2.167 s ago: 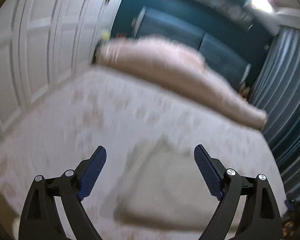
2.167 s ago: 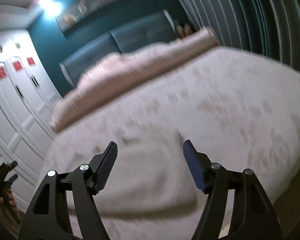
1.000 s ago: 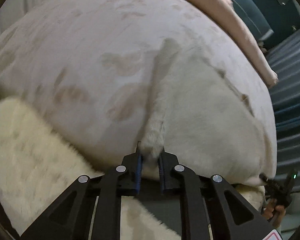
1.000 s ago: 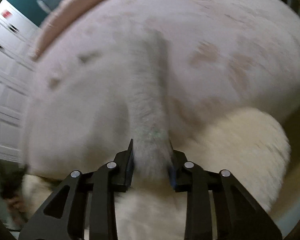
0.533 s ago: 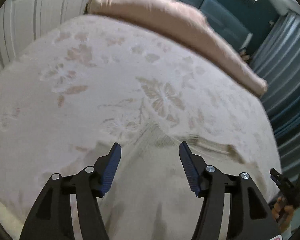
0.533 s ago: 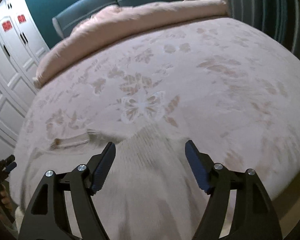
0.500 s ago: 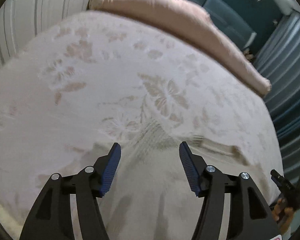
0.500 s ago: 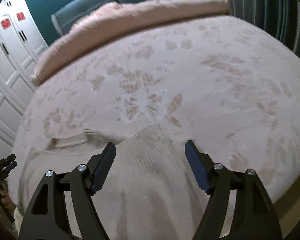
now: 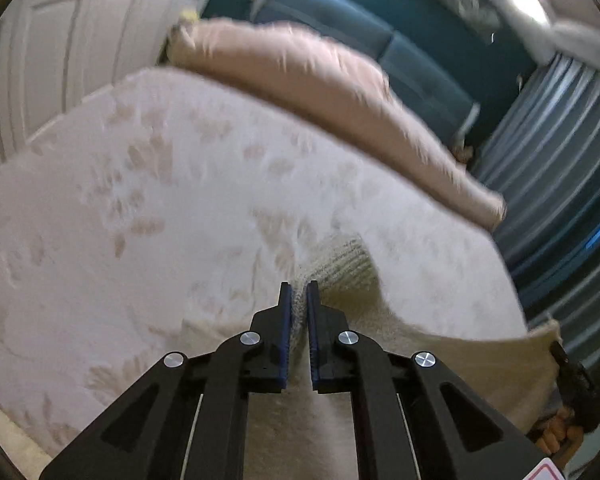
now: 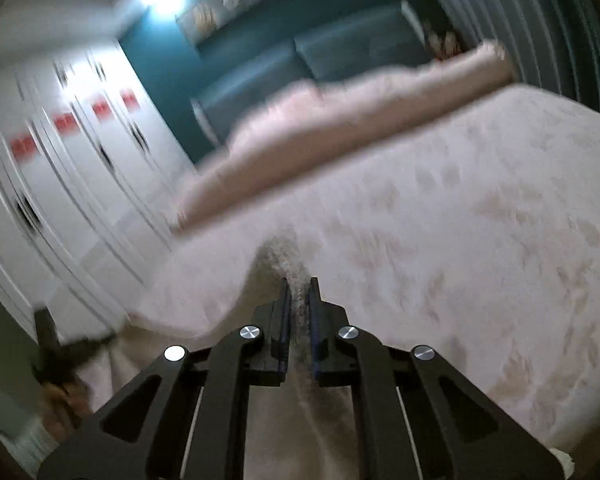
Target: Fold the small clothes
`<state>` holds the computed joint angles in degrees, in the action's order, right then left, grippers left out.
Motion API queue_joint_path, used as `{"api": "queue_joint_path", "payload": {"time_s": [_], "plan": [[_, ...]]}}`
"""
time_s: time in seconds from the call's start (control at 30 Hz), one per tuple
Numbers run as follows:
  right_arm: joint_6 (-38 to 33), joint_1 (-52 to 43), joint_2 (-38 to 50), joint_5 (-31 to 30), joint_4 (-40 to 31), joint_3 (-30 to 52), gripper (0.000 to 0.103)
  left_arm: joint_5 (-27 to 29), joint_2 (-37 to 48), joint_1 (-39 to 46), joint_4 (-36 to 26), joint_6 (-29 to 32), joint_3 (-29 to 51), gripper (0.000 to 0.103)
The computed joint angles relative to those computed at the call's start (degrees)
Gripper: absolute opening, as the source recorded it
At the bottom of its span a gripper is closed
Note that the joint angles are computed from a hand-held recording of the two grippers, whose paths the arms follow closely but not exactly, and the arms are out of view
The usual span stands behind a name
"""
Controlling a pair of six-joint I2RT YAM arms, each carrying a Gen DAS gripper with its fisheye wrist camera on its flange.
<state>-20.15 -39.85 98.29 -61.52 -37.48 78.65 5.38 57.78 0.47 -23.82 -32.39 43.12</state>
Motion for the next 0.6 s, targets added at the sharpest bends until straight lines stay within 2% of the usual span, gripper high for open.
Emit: {"api": "queue_joint_path", "payload": {"time_s": [0.03, 0.07, 0.1, 0.13, 0.17, 0.23, 0.37, 0.4, 0.43, 0.5, 0.53, 0.6], "plan": [[1.93, 0.27, 0.28, 1.61, 2.61, -0.61, 0.007, -1.17, 0.63, -0.26, 0.33, -0.43, 0.27, 0.005], [2.13, 2.14, 1.96, 8.85, 5.78, -1.23, 0.007, -2.9, 3.04, -0.55, 0.69, 0.38, 0.19, 0.005], [-0.13, 5.01, 4.52, 18.77, 8.2, -1.8, 0.007, -4.2, 6.37, -0.94, 1.42, 1.32, -0.12, 0.005], [-2.93, 8.72, 9.96, 30.2, 9.04, -1.12, 0.007, -3.15, 12.58, -0.61, 3.19, 2.15, -0.92, 0.005], [-2.9, 10.51, 14.46, 36.04, 8.46, 0.19, 0.007, -1.45, 16.4, -0.11, 3.93, 2.38, -1.18, 0.005], [-0.75, 10.93, 17.54, 37.46, 7.88, 1.13, 0.007, -3.45, 22.76, -1.37, 6.64, 2.32, -2.7, 0.005], [5.94, 6.37, 11.17, 22.85, 7.12, 0.58, 0.007, -4.58, 17.63, -2.41, 6.25, 1.04, -3.29, 0.005], [6.92, 5.94, 10.66, 21.56, 7.94, 0.47, 0.007, -6.21, 17.42, -3.19, 5.92, 1.86, -2.51, 0.005], [7.28, 6.1, 11.05, 22.05, 9.16, 0.4, 0.007, -7.43, 18.81, -3.65, 6.44, 2.39, -1.9, 0.006], [4.2, 9.04, 16.27, 31.46, 9.0, 2.04, 0.007, -6.33, 25.81, -2.89, 7.95, 3.21, -0.45, 0.007], [3.26, 10.07, 20.44, 35.12, 6.13, 4.67, 0.007, -5.9, 27.63, -2.59, 8.18, 2.84, -0.33, 0.007], [5.58, 10.46, 20.36, 34.99, 7.76, 3.31, 0.01, -7.66, 29.31, -3.41, 9.94, 3.62, -0.59, 0.009]]}}
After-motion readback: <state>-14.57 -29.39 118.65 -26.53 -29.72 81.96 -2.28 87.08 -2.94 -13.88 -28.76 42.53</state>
